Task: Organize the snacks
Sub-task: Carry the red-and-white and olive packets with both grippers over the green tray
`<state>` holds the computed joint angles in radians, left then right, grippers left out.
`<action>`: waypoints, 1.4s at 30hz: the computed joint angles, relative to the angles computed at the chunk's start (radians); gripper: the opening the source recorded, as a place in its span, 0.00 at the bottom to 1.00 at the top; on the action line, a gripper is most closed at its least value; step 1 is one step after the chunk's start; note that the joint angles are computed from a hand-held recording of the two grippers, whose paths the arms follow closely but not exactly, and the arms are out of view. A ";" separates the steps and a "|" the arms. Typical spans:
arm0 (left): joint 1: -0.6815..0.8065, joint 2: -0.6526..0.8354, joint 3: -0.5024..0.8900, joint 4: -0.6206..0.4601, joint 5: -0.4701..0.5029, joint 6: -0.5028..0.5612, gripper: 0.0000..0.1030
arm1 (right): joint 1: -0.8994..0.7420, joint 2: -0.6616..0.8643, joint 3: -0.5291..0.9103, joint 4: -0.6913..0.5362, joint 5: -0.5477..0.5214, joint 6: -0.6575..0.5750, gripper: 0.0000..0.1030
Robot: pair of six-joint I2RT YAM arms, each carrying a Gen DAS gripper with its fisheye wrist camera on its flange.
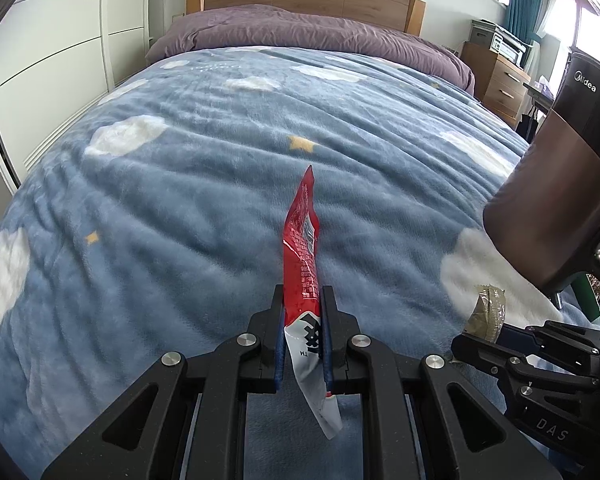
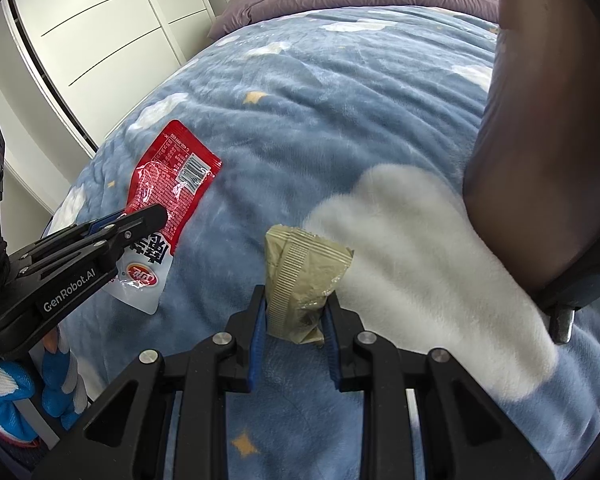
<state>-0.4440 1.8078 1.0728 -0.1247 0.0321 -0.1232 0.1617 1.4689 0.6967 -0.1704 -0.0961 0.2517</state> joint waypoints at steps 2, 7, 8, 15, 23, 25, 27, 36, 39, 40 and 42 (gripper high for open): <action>0.001 0.001 0.000 0.001 0.002 -0.002 0.11 | 0.001 -0.001 -0.001 0.000 0.000 0.001 0.36; 0.008 -0.001 -0.005 0.008 0.035 -0.020 0.10 | 0.008 -0.012 -0.004 -0.005 0.002 0.003 0.36; 0.015 -0.004 -0.008 0.009 0.051 -0.025 0.10 | 0.010 -0.020 -0.007 -0.007 0.001 0.005 0.36; 0.045 -0.036 -0.029 -0.004 0.143 -0.066 0.10 | 0.022 -0.085 -0.033 -0.038 -0.014 0.009 0.36; 0.028 -0.093 -0.080 -0.033 0.140 -0.089 0.10 | 0.033 -0.163 -0.065 -0.081 -0.027 0.023 0.36; 0.026 -0.114 -0.097 -0.044 0.140 -0.091 0.10 | 0.032 -0.184 -0.068 -0.095 -0.030 0.023 0.36; 0.022 -0.139 -0.113 -0.060 0.134 -0.091 0.10 | 0.036 -0.221 -0.074 -0.121 -0.029 0.024 0.36; -0.014 -0.308 -0.170 -0.159 0.114 -0.096 0.10 | 0.069 -0.416 -0.077 -0.288 -0.002 0.038 0.36; -0.027 -0.381 -0.181 -0.203 0.118 -0.094 0.10 | 0.080 -0.506 -0.073 -0.370 0.019 0.045 0.36; -0.031 -0.409 -0.182 -0.224 0.125 -0.096 0.10 | 0.083 -0.548 -0.070 -0.409 0.027 0.049 0.36; -0.041 -0.457 -0.184 -0.260 0.131 -0.101 0.10 | 0.082 -0.602 -0.065 -0.461 0.039 0.052 0.36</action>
